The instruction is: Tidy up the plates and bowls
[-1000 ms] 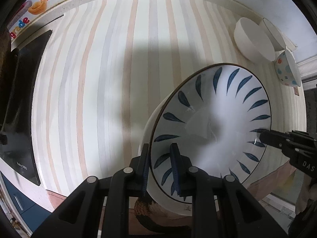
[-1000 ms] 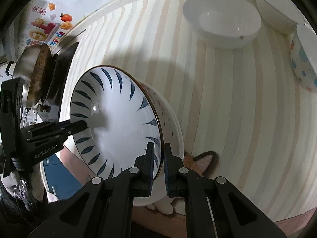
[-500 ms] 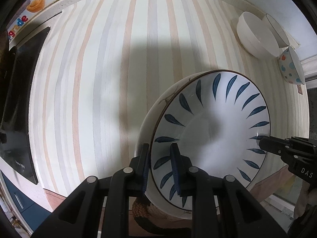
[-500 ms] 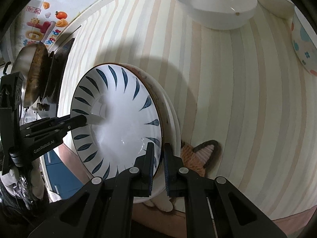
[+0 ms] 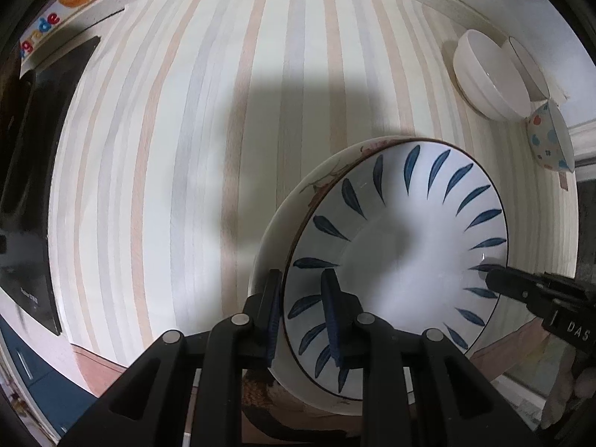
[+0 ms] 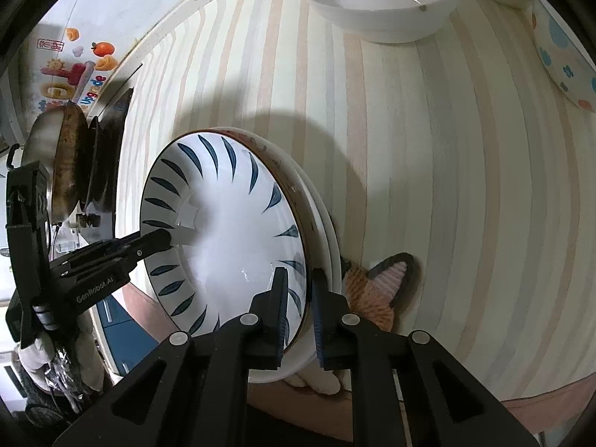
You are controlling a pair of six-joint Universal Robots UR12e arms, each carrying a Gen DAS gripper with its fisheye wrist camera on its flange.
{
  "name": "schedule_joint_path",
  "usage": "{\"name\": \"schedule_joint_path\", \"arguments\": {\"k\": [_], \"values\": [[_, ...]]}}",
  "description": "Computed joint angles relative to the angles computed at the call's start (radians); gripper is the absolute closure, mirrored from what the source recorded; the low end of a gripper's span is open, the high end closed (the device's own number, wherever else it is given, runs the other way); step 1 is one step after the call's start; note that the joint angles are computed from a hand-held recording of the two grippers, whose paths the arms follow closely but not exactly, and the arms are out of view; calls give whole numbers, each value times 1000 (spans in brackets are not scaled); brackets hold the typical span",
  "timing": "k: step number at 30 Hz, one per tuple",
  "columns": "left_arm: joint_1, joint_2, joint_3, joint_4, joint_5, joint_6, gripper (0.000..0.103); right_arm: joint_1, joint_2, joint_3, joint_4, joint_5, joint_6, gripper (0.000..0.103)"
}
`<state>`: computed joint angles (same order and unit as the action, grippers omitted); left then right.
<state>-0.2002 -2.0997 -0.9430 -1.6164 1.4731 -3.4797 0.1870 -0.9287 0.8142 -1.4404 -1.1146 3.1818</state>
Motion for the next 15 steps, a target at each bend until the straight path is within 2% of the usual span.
{"name": "schedule_joint_path", "arguments": {"k": [15], "values": [[12, 18, -31, 1, -13, -12, 84, -3, 0, -17, 23, -8, 3, 88]]}}
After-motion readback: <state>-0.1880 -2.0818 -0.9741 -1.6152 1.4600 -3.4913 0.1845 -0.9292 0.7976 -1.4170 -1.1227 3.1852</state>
